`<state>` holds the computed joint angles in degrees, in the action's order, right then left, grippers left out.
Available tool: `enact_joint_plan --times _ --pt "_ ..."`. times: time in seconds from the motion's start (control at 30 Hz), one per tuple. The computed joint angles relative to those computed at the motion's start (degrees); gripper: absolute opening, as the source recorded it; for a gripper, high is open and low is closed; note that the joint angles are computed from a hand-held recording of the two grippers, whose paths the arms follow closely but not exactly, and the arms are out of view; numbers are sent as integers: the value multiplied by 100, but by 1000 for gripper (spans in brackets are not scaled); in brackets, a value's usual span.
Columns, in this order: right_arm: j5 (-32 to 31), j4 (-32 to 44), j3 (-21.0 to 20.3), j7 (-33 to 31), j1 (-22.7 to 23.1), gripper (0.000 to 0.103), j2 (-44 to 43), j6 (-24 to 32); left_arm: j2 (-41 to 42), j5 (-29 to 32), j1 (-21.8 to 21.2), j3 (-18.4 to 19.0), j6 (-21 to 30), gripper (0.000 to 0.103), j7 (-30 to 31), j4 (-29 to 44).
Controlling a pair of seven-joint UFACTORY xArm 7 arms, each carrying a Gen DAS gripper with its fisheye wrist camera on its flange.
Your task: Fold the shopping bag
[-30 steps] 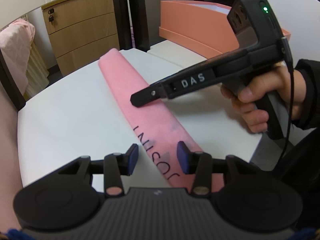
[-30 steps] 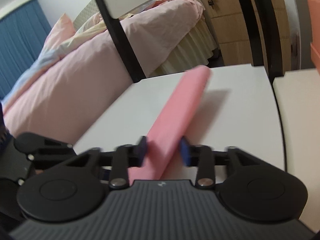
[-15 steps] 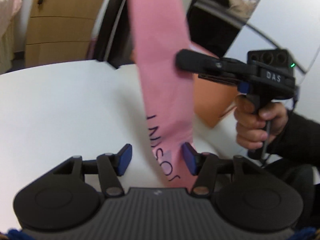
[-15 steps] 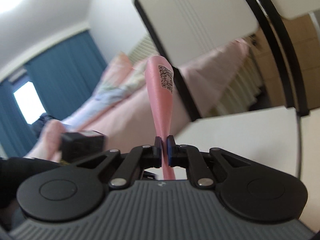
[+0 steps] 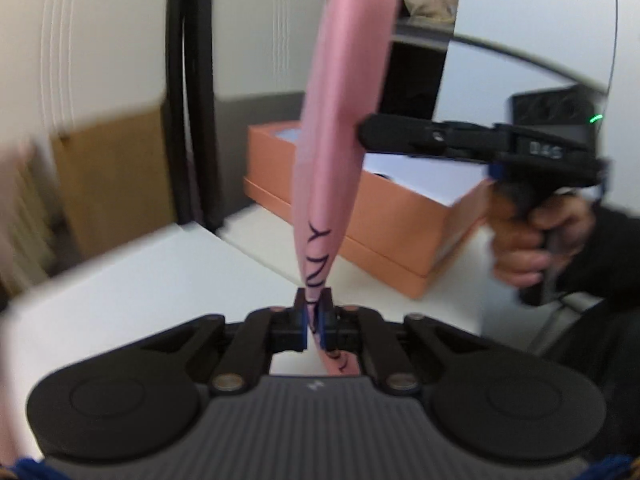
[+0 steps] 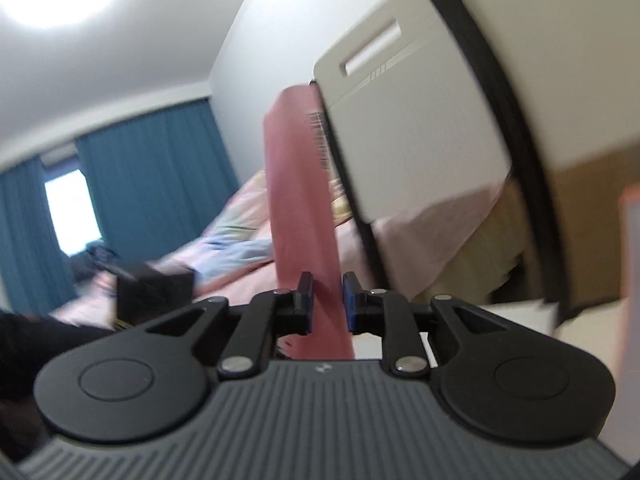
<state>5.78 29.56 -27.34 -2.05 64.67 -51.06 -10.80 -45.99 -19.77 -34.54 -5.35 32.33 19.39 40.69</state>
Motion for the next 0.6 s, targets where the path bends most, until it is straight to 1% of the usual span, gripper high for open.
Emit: enact_joint_plan --times 0.1,0.2,0.3,0.33,0.37,0.43,0.47,0.53,0.6 --pt "-93 -67 840 66 -1048 20 180 -201 18 935 959 -824 78 5 -647 427" --pt "-245 -98 1702 197 -2159 20 299 -319 -234 2388 2224 -1822 -122 5 -1247 625" --pt "-578 -99 2662 90 -3378 20 362 -274 -903 3739 3485 -2697 -526 4 -1792 418" --pt "-736 -112 2930 -26 -3704 20 351 -266 -1170 4102 3777 -2898 -669 4 -1917 263" --pt "-911 -136 3126 -173 -3920 19 344 -285 -1402 4381 3915 -3021 -768 4 -1947 84" --pt "-1278 -180 3485 -540 -4297 19 336 -332 -1645 4644 3867 -3108 -668 4 -1864 -172" --pt "-1489 -209 3632 -784 -4438 16 300 -310 -1686 4706 3774 -3118 -581 4 -1797 -258" --pt "-1848 -235 3946 -1260 -4717 16 242 -254 -1769 4861 3510 -3069 -561 4 -1581 -451" --pt "-2019 -197 4316 -1565 -5009 18 282 -217 -1892 5027 3264 -3039 -576 4 -1329 -660"
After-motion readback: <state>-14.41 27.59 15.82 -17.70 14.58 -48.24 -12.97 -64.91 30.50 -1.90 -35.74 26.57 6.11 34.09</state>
